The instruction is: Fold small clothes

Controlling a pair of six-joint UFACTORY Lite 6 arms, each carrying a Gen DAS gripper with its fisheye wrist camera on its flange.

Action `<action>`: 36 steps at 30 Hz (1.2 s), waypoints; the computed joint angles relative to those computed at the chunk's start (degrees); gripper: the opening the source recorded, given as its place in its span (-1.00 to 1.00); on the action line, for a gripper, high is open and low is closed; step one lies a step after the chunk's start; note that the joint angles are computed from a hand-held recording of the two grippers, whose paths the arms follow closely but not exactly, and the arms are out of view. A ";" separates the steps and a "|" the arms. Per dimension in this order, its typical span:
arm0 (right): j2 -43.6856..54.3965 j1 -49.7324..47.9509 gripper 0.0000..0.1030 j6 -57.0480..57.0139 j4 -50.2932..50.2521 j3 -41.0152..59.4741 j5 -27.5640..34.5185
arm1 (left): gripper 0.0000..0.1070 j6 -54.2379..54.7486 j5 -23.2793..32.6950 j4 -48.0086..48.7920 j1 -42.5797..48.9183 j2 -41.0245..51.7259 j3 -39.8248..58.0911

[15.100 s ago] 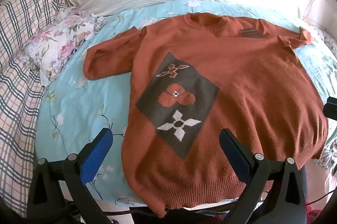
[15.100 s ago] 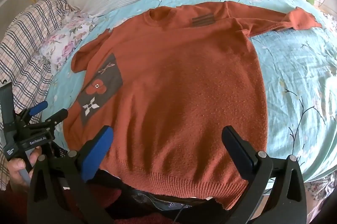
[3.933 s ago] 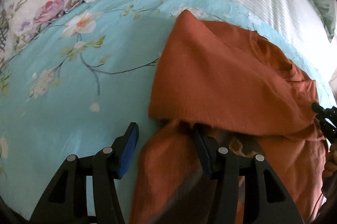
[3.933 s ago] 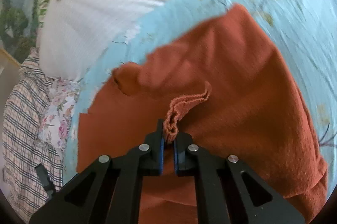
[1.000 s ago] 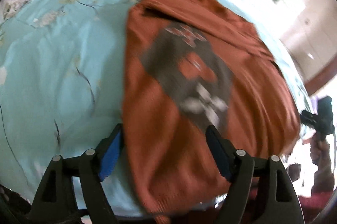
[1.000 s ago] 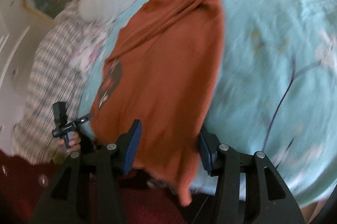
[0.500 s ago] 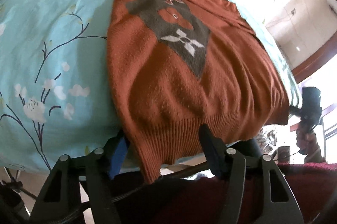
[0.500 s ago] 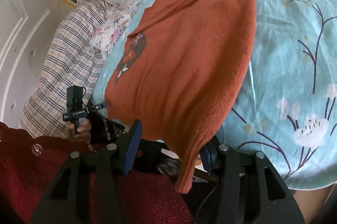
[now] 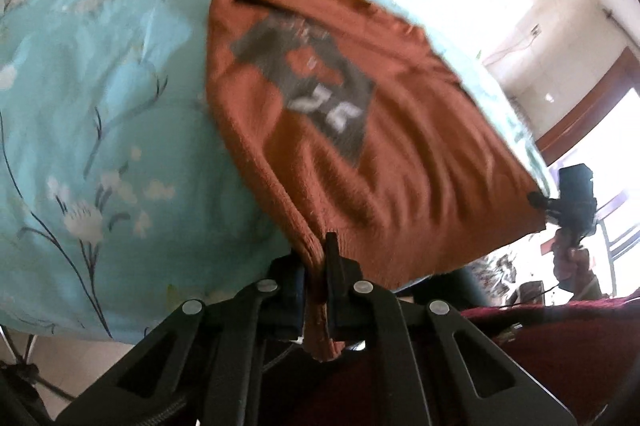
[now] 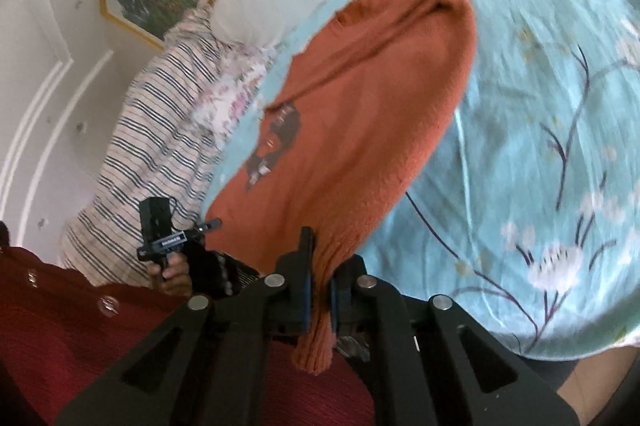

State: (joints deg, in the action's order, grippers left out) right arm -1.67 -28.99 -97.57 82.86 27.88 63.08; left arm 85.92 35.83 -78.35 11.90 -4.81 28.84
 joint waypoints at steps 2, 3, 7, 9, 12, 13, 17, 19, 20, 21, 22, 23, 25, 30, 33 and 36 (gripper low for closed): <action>-0.72 -0.36 -0.86 1.05 0.84 0.67 0.81 | -0.90 -1.69 1.93 1.11 1.31 -2.12 0.57; -1.52 -0.38 -0.86 1.69 1.50 0.86 1.17 | -0.90 -2.54 2.80 1.67 2.09 -2.93 1.07; -3.92 -0.91 -0.86 4.26 3.19 3.22 2.39 | -0.91 -6.26 5.74 1.55 3.52 -5.32 4.20; -4.17 -0.94 -0.86 5.14 4.29 5.19 2.42 | -0.91 -7.85 6.55 1.10 3.45 -6.14 6.48; -2.54 0.08 -0.86 6.21 6.83 9.34 1.56 | -0.91 -9.81 5.03 -0.37 1.64 -5.76 10.25; -1.30 0.63 -0.86 6.48 7.73 11.26 0.96 | -0.91 -10.13 4.49 -1.01 1.30 -5.15 11.48; 5.19 3.69 -0.86 7.95 10.26 20.79 -3.10 | -0.91 -9.40 0.73 -5.40 -1.38 0.81 18.44; 9.29 6.05 -0.86 9.40 9.79 27.53 -6.92 | -0.91 -9.15 -1.19 -7.83 -2.71 4.89 23.11; 11.02 6.86 -0.86 10.20 9.58 30.18 -8.13 | -0.91 -8.72 -1.78 -9.02 -3.19 6.37 24.89; 13.18 7.70 -0.86 11.42 9.20 33.49 -9.31 | -0.91 -8.22 -3.12 -10.47 -3.98 8.33 27.49; 15.56 8.56 -0.86 12.74 8.78 37.25 -10.50 | -0.91 -7.74 -4.22 -11.56 -4.64 9.74 29.51; 18.11 9.42 -0.86 14.16 8.31 41.42 -11.75 | -0.91 -6.95 -5.60 -12.93 -5.48 11.97 32.32; 23.67 10.74 -0.86 17.50 6.70 50.12 -13.94 | -0.91 -7.90 -8.18 -13.33 -6.97 17.67 39.65; 37.88 13.04 -0.86 29.51 -0.62 71.42 -18.32 | -0.91 -20.34 -14.82 -2.31 -10.11 32.12 59.97; 47.51 13.94 -0.86 38.46 -6.41 85.51 -19.33 | -0.91 -37.88 -17.09 14.98 -11.48 42.68 75.18; 58.75 14.84 -0.86 49.67 -14.86 103.07 -18.74 | -0.91 -55.87 -15.17 32.00 -11.96 55.32 93.17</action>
State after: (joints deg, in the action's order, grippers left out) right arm 57.07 -14.15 -47.90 68.00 130.94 44.34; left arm 30.05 20.65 -46.35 -0.06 50.51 122.01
